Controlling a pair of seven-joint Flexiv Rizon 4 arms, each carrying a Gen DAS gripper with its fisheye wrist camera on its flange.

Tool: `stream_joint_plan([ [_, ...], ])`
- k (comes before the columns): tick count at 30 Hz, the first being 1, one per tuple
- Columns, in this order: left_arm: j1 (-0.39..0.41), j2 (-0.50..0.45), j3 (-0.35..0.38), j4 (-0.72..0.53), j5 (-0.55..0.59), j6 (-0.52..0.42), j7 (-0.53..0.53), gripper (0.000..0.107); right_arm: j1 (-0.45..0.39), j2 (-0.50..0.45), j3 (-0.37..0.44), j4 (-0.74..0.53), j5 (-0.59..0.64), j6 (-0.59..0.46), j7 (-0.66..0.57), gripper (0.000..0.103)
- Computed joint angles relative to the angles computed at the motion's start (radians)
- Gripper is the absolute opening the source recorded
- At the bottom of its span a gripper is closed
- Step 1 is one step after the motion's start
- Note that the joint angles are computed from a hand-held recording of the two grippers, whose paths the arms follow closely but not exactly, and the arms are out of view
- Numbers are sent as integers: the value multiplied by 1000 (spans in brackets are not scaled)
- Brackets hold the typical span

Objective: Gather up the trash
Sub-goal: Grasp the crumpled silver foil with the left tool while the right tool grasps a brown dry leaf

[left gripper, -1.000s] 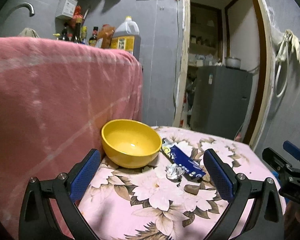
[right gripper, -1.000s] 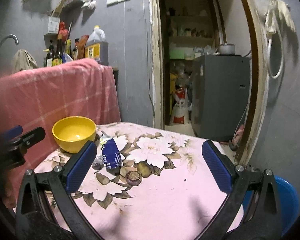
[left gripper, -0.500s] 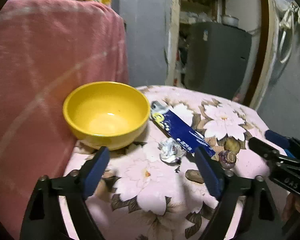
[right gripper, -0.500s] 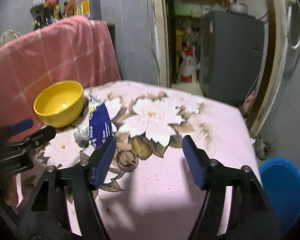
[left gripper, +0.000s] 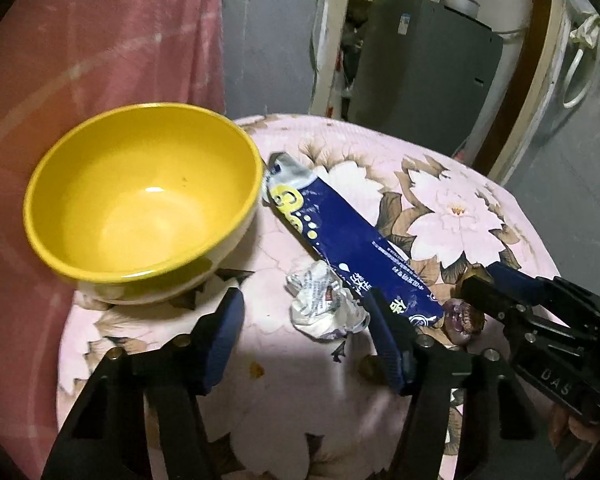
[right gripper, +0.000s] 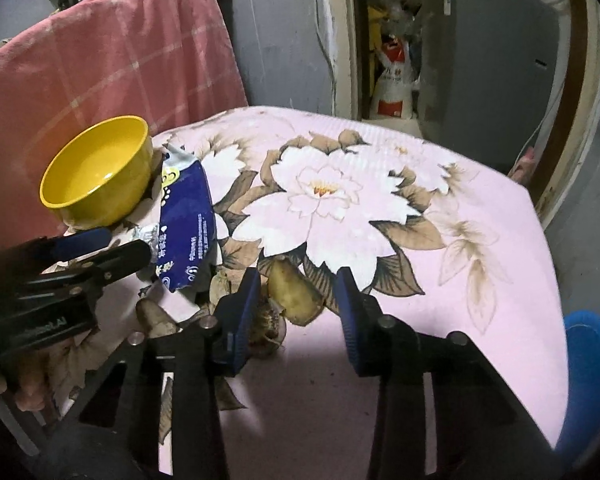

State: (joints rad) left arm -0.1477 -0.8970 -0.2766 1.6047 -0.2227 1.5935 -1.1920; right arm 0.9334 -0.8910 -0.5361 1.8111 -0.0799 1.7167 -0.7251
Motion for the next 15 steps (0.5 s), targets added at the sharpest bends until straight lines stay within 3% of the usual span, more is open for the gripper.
stream_joint_plan([
  [5, -8, -5, 11, -24, -15, -60, -1, 29, -62, 18, 72, -12, -19, -12, -7, 58],
  [9, 22, 0, -25, -6, -27, -56, 10, 21, -125, 27, 148, -26, -32, 17, -18, 43],
  [12, 73, 12, -88, 34, -35, -36, 28, 18, -87, 23, 110, -9, -4, 39, -13, 38],
  [15, 79, 11, -107, 46, -36, -14, 31, 16, -37, 20, 66, 19, 37, 72, -20, 38],
])
